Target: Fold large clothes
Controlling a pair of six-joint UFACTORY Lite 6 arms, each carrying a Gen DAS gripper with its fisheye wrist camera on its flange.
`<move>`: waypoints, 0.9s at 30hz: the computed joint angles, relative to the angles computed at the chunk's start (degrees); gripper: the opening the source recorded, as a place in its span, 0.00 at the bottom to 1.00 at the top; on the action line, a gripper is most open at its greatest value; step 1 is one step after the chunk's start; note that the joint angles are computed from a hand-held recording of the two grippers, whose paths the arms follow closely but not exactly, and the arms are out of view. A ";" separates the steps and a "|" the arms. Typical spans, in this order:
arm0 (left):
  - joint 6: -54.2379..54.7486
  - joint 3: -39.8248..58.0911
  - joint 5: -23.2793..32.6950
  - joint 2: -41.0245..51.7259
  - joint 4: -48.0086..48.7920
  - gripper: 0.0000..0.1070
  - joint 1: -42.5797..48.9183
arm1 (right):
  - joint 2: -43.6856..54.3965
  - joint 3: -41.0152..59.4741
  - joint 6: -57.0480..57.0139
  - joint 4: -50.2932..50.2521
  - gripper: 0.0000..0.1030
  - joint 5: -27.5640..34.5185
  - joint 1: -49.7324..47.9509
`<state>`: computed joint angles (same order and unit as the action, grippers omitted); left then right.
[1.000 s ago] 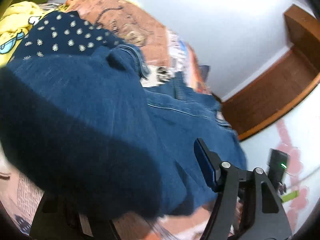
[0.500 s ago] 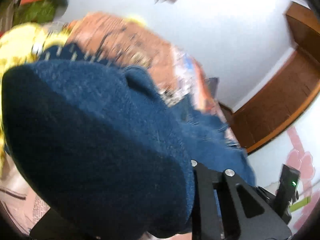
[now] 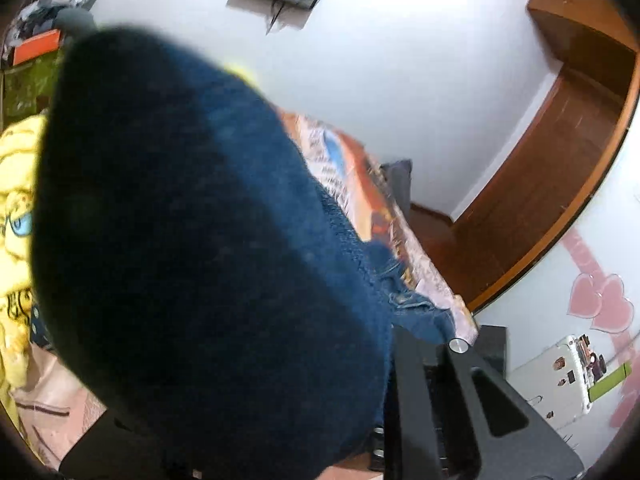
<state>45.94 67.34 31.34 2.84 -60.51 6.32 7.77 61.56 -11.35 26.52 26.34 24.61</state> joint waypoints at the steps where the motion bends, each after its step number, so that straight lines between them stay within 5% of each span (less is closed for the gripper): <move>1: -1.67 1.54 0.30 1.44 1.21 0.18 -0.65 | -1.89 -1.62 -3.15 2.88 0.98 0.35 -1.48; 6: -11.05 8.86 -0.10 5.74 9.11 0.18 -6.64 | -13.69 -10.61 -8.98 6.97 0.98 1.32 -10.44; 10: -19.89 14.64 -3.93 9.52 17.61 0.18 -17.28 | -21.57 -14.93 -7.06 0.93 0.98 3.08 -19.37; 15: -35.36 23.02 -8.18 18.68 35.95 0.18 -32.96 | -28.06 -16.91 -15.49 2.64 0.98 8.93 -36.26; 19: -44.74 33.35 -4.95 31.26 52.44 0.18 -42.38 | -28.36 -15.97 -19.50 3.09 0.98 12.21 -44.76; 22: -53.44 30.60 -5.54 33.40 65.42 0.20 -47.56 | -29.88 -16.77 -23.50 4.50 0.98 13.86 -49.96; 27: -56.84 20.61 -9.18 29.07 73.64 0.22 -49.73 | -30.25 -17.18 -26.90 6.00 0.98 15.42 -54.04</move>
